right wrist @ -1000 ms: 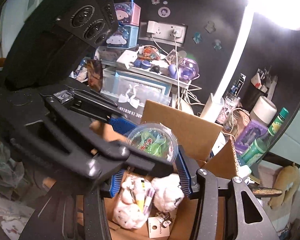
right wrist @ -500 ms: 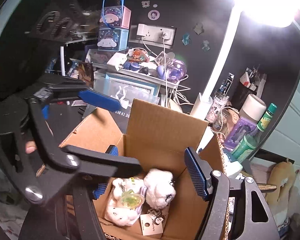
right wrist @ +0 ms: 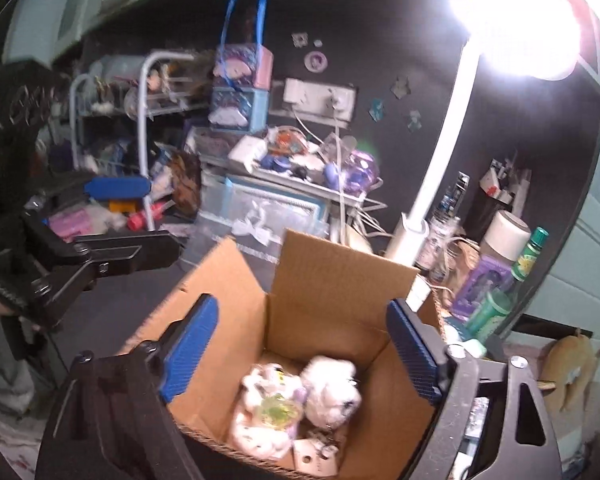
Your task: Organize objects
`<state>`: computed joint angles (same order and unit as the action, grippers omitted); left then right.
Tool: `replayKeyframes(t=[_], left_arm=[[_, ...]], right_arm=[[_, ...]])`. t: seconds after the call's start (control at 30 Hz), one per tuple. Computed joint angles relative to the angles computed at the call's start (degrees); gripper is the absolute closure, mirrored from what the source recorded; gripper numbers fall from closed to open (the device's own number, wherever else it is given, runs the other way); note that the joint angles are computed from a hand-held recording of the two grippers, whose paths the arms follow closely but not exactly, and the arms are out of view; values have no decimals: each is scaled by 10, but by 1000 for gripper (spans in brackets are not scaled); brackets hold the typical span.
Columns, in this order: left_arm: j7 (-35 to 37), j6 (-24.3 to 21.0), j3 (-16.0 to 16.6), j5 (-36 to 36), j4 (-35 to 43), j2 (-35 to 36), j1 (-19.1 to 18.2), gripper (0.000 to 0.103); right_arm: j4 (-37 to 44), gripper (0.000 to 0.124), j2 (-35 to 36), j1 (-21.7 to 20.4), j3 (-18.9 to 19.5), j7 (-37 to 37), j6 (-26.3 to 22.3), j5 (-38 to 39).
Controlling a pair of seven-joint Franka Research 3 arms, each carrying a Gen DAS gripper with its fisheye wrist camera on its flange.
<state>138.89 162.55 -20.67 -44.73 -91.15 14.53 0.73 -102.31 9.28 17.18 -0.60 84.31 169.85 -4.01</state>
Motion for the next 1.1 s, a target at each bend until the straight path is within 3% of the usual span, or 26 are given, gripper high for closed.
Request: replayKeyframes(t=[0.1, 0.37, 0.63, 1.1], left_arm=[[25, 40, -9, -32, -29, -17, 8, 1], [65, 39, 8, -91, -56, -45, 2, 1], [73, 47, 28, -104, -65, -53, -13, 1], [56, 67, 33, -84, -70, -51, -14, 1]], right_arm=[[-12, 32, -6, -16, 27, -54, 16, 61], [-16, 32, -9, -13, 33, -93, 22, 111], [-21, 32, -13, -4, 26, -84, 25, 102], [-19, 32, -12, 0, 26, -77, 21, 98]])
